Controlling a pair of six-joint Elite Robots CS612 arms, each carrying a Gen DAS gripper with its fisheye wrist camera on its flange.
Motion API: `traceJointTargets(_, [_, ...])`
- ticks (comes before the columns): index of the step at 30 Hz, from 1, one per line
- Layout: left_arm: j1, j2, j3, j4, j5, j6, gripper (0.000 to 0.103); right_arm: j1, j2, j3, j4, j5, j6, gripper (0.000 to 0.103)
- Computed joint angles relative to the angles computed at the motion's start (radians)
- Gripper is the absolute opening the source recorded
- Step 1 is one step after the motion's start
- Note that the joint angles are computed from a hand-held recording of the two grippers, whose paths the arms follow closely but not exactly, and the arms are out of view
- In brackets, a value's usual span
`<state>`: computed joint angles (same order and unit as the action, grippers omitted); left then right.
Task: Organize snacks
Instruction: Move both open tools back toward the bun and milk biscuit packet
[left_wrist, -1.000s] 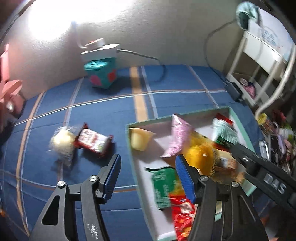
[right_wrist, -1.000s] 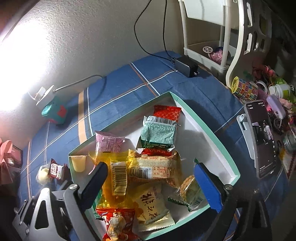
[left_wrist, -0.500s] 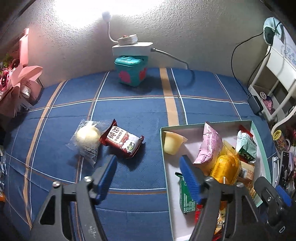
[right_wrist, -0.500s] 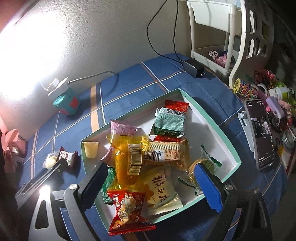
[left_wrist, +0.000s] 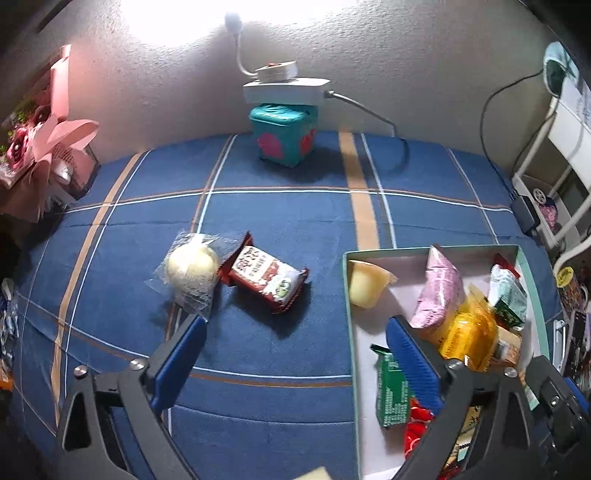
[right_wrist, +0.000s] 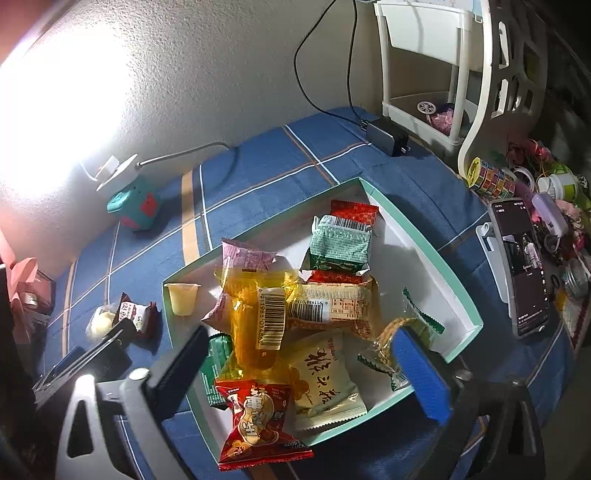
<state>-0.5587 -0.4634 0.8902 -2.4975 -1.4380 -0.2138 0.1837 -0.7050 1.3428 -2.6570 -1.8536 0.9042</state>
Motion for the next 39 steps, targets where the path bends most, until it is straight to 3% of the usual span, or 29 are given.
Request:
traceJointTargets(18, [0.031, -0.012, 0.003, 0.011, -0.029, -0.023, 0.100, 0.017, 0.033, -0.069, 0.045, -0.010, -0.064, 0.103])
traceJointTargets(31, [0.092, -0.035, 0.053, 0.002, 0.154, -0.135, 0.100, 0.060, 0.102, -0.208, 0.084, 0.025, -0.188, 0.103])
traceJointTargets(39, [0.129, -0.052, 0.084, 0.010, 0.166, -0.185, 0.100, 0.085, 0.153, -0.297, 0.106, 0.070, -0.255, 0.103])
